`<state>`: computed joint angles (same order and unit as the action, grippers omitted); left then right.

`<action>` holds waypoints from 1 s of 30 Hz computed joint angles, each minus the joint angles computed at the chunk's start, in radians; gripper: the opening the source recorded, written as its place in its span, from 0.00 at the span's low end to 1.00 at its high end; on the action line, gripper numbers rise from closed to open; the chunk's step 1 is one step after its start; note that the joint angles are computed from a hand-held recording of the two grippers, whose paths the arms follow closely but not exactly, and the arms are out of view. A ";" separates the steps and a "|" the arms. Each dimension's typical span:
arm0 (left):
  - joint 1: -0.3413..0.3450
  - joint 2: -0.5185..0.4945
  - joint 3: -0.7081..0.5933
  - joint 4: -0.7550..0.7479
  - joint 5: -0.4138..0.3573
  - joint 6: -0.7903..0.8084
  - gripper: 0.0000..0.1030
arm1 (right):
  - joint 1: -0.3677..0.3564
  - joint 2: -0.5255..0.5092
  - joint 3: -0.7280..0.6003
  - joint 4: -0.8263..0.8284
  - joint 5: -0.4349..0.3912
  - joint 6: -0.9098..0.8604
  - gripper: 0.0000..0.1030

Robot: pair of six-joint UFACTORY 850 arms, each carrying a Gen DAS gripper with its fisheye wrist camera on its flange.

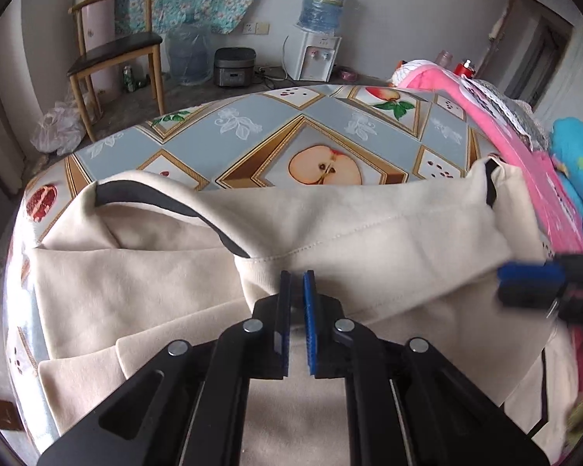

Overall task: Fold large clothes
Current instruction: 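Lift the held collar with both grippers and fold it over onto the hem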

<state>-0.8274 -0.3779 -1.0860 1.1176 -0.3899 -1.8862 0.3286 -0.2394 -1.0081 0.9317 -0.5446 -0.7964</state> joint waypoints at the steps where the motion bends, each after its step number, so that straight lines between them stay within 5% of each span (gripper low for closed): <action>1: -0.002 -0.002 0.000 0.009 -0.004 -0.007 0.07 | -0.020 -0.012 -0.012 0.039 -0.020 0.001 0.33; 8: 0.004 0.005 0.008 0.014 0.011 -0.042 0.07 | -0.103 -0.042 -0.027 0.215 -0.108 -0.004 0.41; 11: -0.001 0.001 0.005 0.025 -0.001 -0.049 0.07 | -0.082 -0.057 -0.045 0.076 -0.053 0.169 0.48; 14: -0.005 -0.001 0.005 0.039 -0.008 -0.075 0.07 | -0.088 -0.107 -0.069 0.037 -0.091 0.224 0.48; 15: -0.006 -0.001 0.007 0.047 -0.008 -0.087 0.07 | -0.080 -0.123 -0.079 0.027 -0.088 0.231 0.46; 17: -0.007 0.002 0.013 0.068 -0.008 -0.113 0.07 | -0.062 -0.134 -0.088 -0.011 -0.065 0.247 0.17; 19: -0.009 0.004 0.015 0.076 -0.009 -0.128 0.08 | -0.046 -0.120 -0.088 -0.025 -0.025 0.243 0.12; 23: -0.018 0.003 0.009 0.060 -0.014 -0.104 0.07 | -0.008 -0.058 -0.064 -0.090 0.112 0.203 0.10; 27: -0.032 -0.015 -0.008 0.058 -0.050 -0.077 0.08 | 0.004 -0.109 -0.074 -0.281 0.132 0.344 0.12; 30: -0.026 -0.016 -0.009 0.059 -0.042 -0.084 0.08 | -0.007 -0.084 -0.045 -0.235 0.149 0.291 0.17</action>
